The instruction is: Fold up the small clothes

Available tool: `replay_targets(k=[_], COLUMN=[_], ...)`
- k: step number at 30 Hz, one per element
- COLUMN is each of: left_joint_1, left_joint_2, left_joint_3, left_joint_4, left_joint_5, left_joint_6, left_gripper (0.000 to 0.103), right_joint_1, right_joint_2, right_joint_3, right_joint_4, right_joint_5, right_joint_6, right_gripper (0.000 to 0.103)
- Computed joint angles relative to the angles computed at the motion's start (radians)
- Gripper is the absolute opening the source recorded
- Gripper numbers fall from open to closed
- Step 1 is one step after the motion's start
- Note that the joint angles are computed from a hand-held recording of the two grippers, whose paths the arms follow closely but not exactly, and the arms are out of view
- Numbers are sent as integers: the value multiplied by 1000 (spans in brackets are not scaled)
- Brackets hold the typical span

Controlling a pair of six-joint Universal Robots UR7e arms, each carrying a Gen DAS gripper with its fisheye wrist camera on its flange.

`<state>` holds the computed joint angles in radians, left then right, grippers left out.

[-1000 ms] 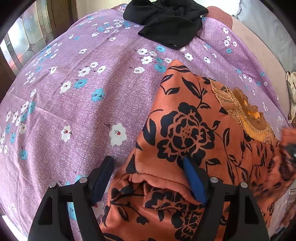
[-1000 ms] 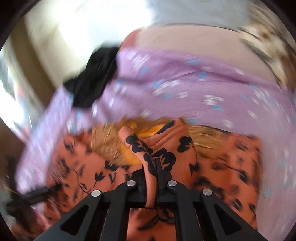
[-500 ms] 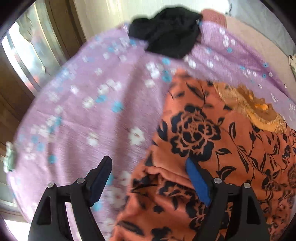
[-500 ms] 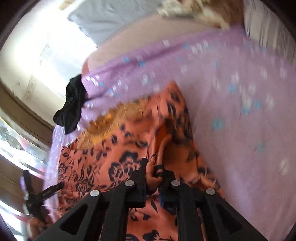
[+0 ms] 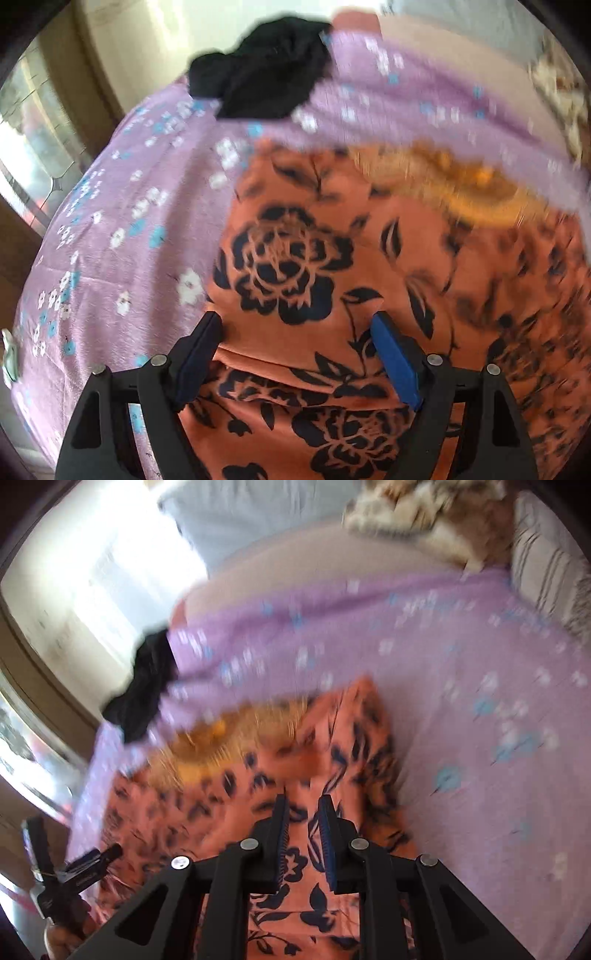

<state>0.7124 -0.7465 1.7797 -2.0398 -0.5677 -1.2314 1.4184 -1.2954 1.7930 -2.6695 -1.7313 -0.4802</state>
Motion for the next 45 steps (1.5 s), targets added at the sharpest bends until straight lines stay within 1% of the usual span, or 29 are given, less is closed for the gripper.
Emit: replay_targets(k=[1,2,3,4,6,8,9,10,11,12,13,14,15,16,17,18,19,21,22,23,24,25,26,30,33,35,40,42,45], left_joint_1=[-1,-4,-4,-7,-24,-48,-53,-52,-43,-27,-11,-28,-46,-56,-68,-87,-117,-168,-207,-229,-262,-286,-298,-358,-392,-416,-439,-441,-446], left_joint_2=[2,0,-4,-13,-32,-35,-29,-17,-6,2,25,21,14,3,-8,-22,-40,-56,-67,-66,-71,-73,-76,-64,-31,-12,24,39,43], left_joint_3=[2,1,-1,12,59,88,91,85,74,55,54,81,98,93,101,124,156,201,226,233,245,255,260,233,190,167,129,107,96], left_joint_4=[-9,-7,-11,-51,-186,-273,-292,-278,-250,-206,-203,-240,-235,-188,-181,-186,-193,-233,-234,-223,-208,-215,-217,-145,-58,1,89,145,181], left_joint_5=[10,13,5,-3,13,67,84,92,83,33,21,52,72,51,42,43,42,23,18,19,11,-6,-20,-70,-80,-87,-141,-162,-191], left_joint_6=[7,5,8,25,78,120,139,142,141,145,152,158,142,118,99,70,33,16,-13,-39,-72,-86,-96,-179,-206,-228,-266,-303,-362], left_gripper=[84,84,84,84,84,84,86,88,92,92,92,92,92,92,92,92,92,92,92,92,92,92,92,92,92,92,92,92,92], right_joint_1=[7,2,-5,-4,3,1,1,3,7,8,13,11,16,20,15,0,-8,-18,-25,-28,-33,-42,-52,-106,-166,-202,-274,-296,-319], right_joint_2=[36,60,68,63,43,17,9,7,10,19,32,23,4,-8,-36,-77,-105,-164,-199,-224,-252,-277,-313,-448,-538,-583,-639,-653,-656], right_joint_3=[-27,-49,-55,-51,-43,-13,-7,-3,1,-1,-4,13,37,42,50,69,82,124,154,180,204,221,240,323,355,368,370,371,365], right_joint_4=[31,72,79,70,74,49,62,77,93,129,161,152,117,124,154,168,170,143,118,98,92,93,101,111,161,191,253,256,256], right_joint_5=[-62,-103,-103,-92,-84,-18,6,15,11,-10,-44,-48,-48,-53,-16,49,81,125,141,145,151,167,184,266,331,360,410,422,428], right_joint_6=[23,47,57,57,51,31,24,21,25,38,55,48,31,32,34,28,18,-16,-36,-47,-58,-72,-92,-185,-236,-258,-299,-316,-330], right_gripper=[18,17,17,17,19,19,19,19,21,30,34,33,33,34,35,35,35,35,38,42,55,61,61,61,61,61,61,61,61])
